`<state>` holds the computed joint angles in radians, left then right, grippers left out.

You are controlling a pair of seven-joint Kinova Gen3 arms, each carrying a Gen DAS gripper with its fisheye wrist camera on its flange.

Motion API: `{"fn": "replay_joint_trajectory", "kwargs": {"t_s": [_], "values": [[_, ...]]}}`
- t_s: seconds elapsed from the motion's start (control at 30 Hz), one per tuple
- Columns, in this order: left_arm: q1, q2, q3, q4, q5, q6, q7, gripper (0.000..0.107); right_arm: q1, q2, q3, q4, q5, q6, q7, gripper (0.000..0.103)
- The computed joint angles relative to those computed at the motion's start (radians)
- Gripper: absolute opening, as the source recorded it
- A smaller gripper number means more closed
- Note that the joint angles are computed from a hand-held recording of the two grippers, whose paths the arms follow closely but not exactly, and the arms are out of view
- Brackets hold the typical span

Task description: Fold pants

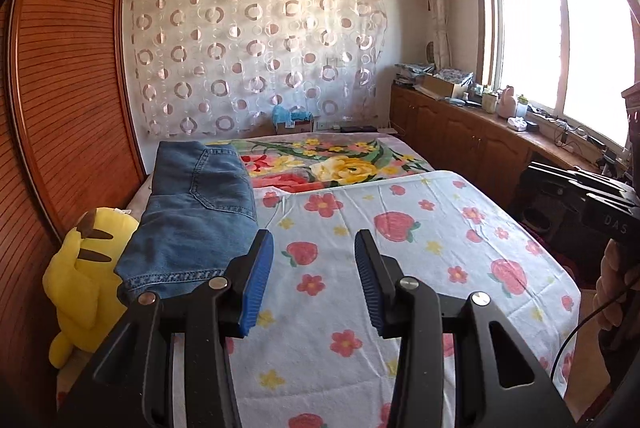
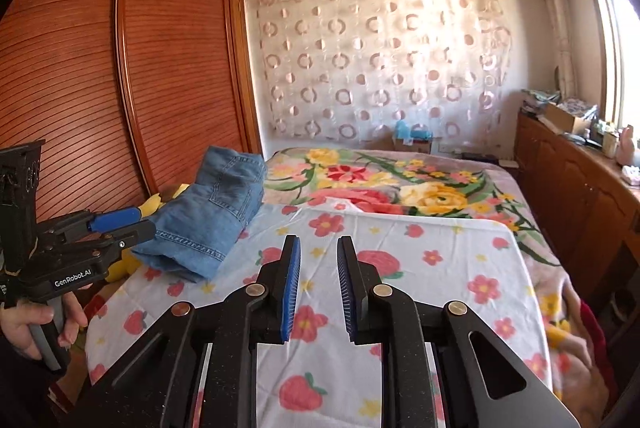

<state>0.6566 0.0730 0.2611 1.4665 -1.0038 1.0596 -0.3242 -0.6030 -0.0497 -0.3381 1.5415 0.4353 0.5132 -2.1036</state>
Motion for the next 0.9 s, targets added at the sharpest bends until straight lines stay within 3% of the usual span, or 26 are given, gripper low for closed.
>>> {"fn": "replay_joint_trajectory", "kwargs": {"t_s": [0.13,0.27,0.4,0.57,0.6,0.63,0.67,0.7,0.73,0.83,0.9], "values": [[0.006,-0.006,0.009,-0.006,0.022,-0.017,0.012,0.043,0.013,-0.045,-0.034,0.042,0.046,0.010,-0.068,0.021],[0.041,0.013,0.018,-0.031,-0.018,0.034,0.043,0.043,0.040,-0.074,-0.089,0.066,0.122,0.029,-0.153,0.021],[0.076,0.026,0.020,-0.047,-0.053,0.084,0.057,0.024,0.059,-0.083,-0.129,0.075,0.180,0.044,-0.223,0.022],[0.104,0.027,0.018,-0.056,-0.068,0.120,0.063,0.022,0.061,-0.088,-0.142,0.081,0.209,0.054,-0.267,0.022],[0.107,0.024,0.018,-0.056,-0.069,0.122,0.062,0.028,0.062,-0.092,-0.146,0.085,0.215,0.054,-0.277,0.022],[0.110,0.022,0.020,-0.057,-0.069,0.124,0.064,0.047,0.063,-0.095,-0.150,0.086,0.220,0.057,-0.284,0.025],[0.112,0.018,0.020,-0.052,-0.074,0.122,0.075,0.057,0.063,-0.094,-0.149,0.080,0.219,0.062,-0.280,0.027],[0.116,0.013,0.022,-0.044,-0.085,0.120,0.090,0.083,0.066,-0.095,-0.154,0.081,0.229,0.064,-0.291,0.034],[0.118,0.010,0.025,-0.037,-0.100,0.121,0.104,0.101,0.069,-0.098,-0.156,0.086,0.237,0.060,-0.302,0.043],[0.132,0.030,0.033,-0.063,-0.117,0.180,0.106,0.103,0.081,-0.105,-0.171,0.097,0.262,0.055,-0.337,0.063],[0.138,0.035,0.029,-0.073,-0.113,0.195,0.101,0.103,0.088,-0.108,-0.185,0.100,0.286,0.063,-0.364,0.070]]}}
